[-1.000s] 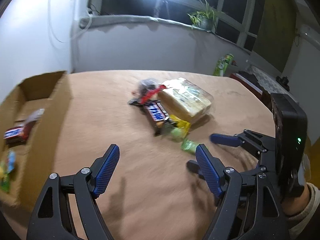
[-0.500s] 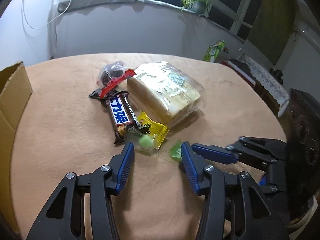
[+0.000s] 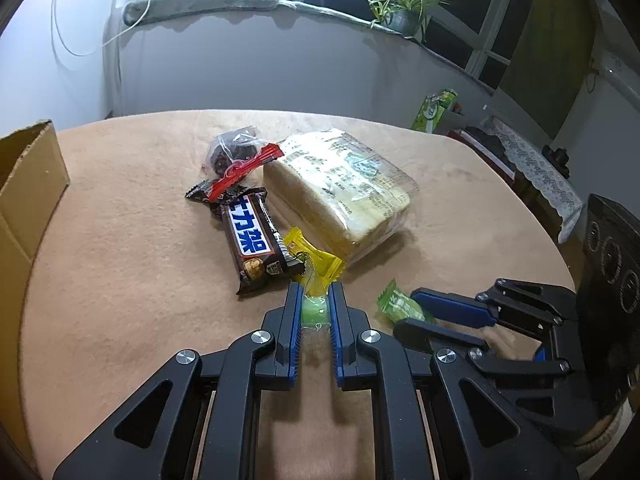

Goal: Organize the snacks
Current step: 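Grasp the small green wrapped candy with the left gripper while the right gripper grasps the green square candy packet, then carry both green candies over the box and open both grippers to drop them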

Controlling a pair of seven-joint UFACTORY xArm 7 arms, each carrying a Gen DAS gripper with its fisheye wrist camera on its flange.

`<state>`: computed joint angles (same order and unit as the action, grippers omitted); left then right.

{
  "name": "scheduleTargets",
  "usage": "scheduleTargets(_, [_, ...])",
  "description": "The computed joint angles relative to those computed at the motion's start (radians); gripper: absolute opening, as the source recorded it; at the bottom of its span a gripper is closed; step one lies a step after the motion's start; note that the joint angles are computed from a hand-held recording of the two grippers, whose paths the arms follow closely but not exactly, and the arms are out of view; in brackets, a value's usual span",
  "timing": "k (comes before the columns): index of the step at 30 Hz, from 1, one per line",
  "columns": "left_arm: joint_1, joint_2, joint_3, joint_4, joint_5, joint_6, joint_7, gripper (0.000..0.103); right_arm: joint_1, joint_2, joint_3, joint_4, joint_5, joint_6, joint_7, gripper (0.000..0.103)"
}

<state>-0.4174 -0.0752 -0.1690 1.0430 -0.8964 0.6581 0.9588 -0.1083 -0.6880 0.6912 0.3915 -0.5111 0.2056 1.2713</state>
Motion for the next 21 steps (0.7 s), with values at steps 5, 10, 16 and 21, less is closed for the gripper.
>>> scheduleTargets(5, [0.008, -0.03, 0.015, -0.017, -0.023, 0.013, 0.023, 0.011, 0.012, -0.02, -0.002, -0.007, 0.013, 0.014, 0.023, 0.024])
scheduleTargets(10, [0.01, -0.085, 0.036, -0.053, -0.04, 0.016, 0.055, 0.011, 0.047, -0.06, -0.02, -0.022, 0.041, 0.047, 0.061, 0.024])
scheduleTargets(16, [0.0, -0.153, 0.066, -0.094, -0.065, 0.005, 0.089, 0.011, 0.101, -0.094, -0.025, 0.018, 0.043, 0.17, 0.072, 0.024])
scheduleTargets(21, [-0.002, -0.209, 0.098, -0.127, -0.087, 0.0, 0.116, 0.011, 0.131, -0.082, -0.019, 0.081, 0.014, 0.258, 0.08, 0.024])
